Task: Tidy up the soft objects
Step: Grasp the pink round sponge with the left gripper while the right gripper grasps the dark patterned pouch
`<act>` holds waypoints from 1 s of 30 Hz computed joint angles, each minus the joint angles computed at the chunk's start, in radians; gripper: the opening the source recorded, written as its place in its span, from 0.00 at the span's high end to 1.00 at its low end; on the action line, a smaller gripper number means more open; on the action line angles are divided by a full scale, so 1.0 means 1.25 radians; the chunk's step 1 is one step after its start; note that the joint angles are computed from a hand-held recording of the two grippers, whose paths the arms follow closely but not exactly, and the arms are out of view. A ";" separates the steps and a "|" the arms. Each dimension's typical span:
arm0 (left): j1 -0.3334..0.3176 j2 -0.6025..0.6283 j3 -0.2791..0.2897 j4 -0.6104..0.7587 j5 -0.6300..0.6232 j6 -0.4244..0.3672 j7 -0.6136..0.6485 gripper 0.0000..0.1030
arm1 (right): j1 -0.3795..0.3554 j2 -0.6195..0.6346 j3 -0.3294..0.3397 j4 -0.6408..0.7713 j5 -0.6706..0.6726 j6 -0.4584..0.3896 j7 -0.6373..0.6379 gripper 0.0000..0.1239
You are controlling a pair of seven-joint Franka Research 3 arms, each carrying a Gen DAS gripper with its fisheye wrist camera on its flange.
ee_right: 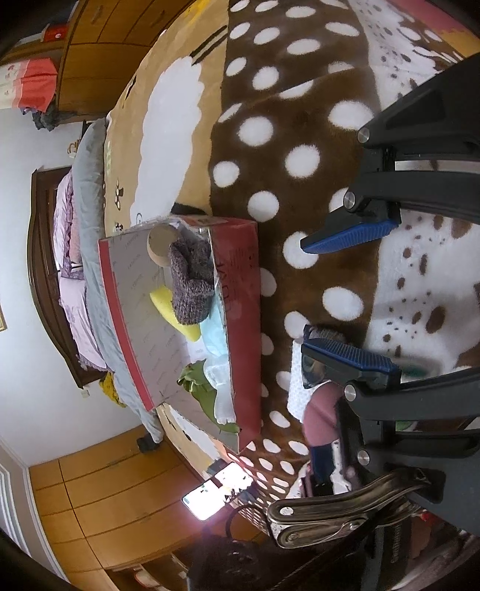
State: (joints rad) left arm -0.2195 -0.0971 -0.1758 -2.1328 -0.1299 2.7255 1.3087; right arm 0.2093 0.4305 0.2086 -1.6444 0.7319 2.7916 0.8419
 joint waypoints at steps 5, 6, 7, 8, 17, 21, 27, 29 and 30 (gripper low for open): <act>0.037 -0.021 -0.002 -0.022 0.116 0.003 -0.120 0.58 | 0.001 0.002 0.012 0.006 0.007 -0.009 -0.016 0.60; 0.041 -0.024 0.001 -0.027 0.126 0.003 -0.136 0.58 | 0.003 0.002 0.014 0.007 0.009 -0.012 -0.019 0.60; 0.044 -0.025 0.004 -0.029 0.129 0.002 -0.144 0.58 | 0.004 0.003 0.015 0.008 0.012 -0.015 -0.021 0.60; 0.046 -0.027 0.008 -0.033 0.132 0.002 -0.151 0.58 | 0.005 0.005 0.018 0.011 0.015 -0.020 -0.024 0.60; 0.064 -0.031 0.014 -0.058 0.189 0.011 -0.213 0.58 | 0.050 0.026 -0.008 0.026 -0.035 -0.034 -0.001 0.60; 0.062 -0.025 0.018 -0.059 0.176 0.012 -0.207 0.58 | 0.056 0.044 -0.015 0.046 -0.074 -0.041 0.040 0.60; 0.063 -0.025 0.018 -0.062 0.173 0.015 -0.207 0.58 | 0.063 0.062 -0.023 0.059 -0.121 -0.044 0.093 0.60; 0.063 -0.025 0.018 -0.061 0.172 0.014 -0.208 0.58 | 0.057 0.063 -0.015 0.056 -0.119 -0.036 0.092 0.60; 0.064 -0.025 0.018 -0.061 0.173 0.014 -0.210 0.58 | 0.053 0.062 -0.010 0.052 -0.117 -0.031 0.086 0.60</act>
